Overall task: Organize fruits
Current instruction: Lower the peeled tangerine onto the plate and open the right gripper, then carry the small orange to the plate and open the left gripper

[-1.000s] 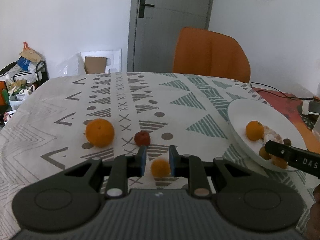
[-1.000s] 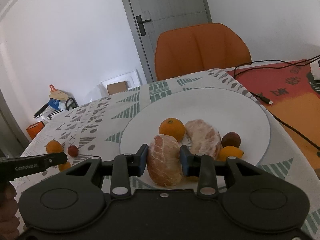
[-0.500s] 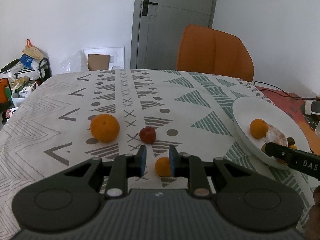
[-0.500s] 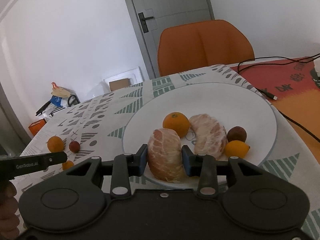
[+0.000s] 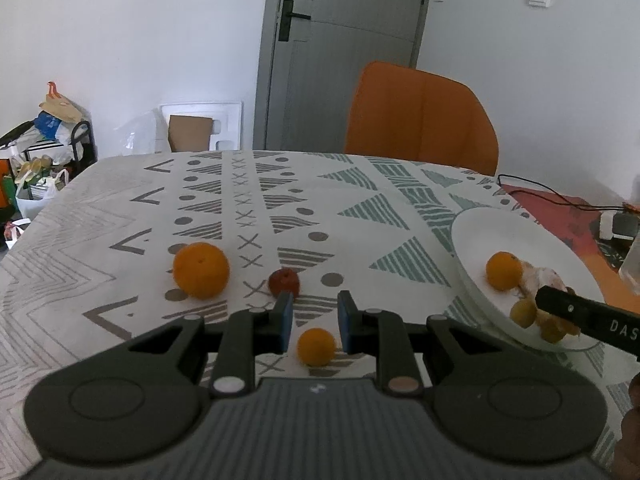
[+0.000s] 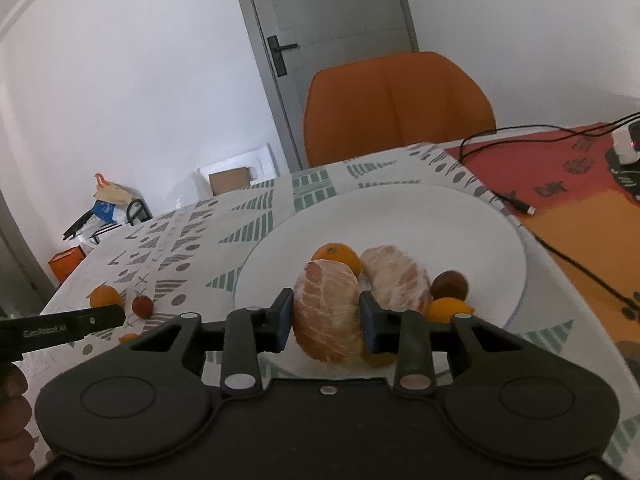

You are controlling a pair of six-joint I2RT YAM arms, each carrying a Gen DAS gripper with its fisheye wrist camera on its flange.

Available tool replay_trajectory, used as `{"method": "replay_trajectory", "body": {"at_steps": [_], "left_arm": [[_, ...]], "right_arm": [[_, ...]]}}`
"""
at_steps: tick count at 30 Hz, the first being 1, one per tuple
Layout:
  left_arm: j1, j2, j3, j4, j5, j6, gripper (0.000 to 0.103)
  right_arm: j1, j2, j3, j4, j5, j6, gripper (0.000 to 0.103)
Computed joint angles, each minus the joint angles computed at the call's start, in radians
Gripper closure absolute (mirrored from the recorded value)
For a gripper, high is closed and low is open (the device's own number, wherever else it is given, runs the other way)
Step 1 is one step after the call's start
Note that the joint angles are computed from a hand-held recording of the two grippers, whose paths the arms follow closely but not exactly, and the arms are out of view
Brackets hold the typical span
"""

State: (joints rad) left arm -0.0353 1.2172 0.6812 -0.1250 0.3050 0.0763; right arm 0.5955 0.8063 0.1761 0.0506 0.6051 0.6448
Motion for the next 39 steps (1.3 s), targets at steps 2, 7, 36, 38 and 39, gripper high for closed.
{"method": "replay_trajectory", "body": {"at_steps": [2, 7, 36, 38, 39], "left_arm": [[-0.007, -0.003, -0.001, -0.002, 0.001, -0.002, 0.081], [-0.022, -0.013, -0.004, -0.008, 0.0, 0.002, 0.081], [0.028, 0.02, -0.018, -0.013, 0.014, 0.069, 0.06], [0.008, 0.051, -0.005, -0.022, 0.004, 0.054, 0.069], [-0.002, 0.06, -0.002, -0.022, 0.0, 0.049, 0.081]], "right_arm": [[-0.016, -0.019, -0.001, -0.019, 0.003, 0.001, 0.069], [-0.029, -0.07, -0.007, -0.063, 0.029, 0.008, 0.054], [0.114, -0.012, 0.042, -0.013, 0.099, -0.037, 0.048], [0.099, -0.061, 0.033, -0.05, 0.102, -0.038, 0.048], [0.092, -0.09, 0.028, -0.074, 0.104, -0.037, 0.048]]}}
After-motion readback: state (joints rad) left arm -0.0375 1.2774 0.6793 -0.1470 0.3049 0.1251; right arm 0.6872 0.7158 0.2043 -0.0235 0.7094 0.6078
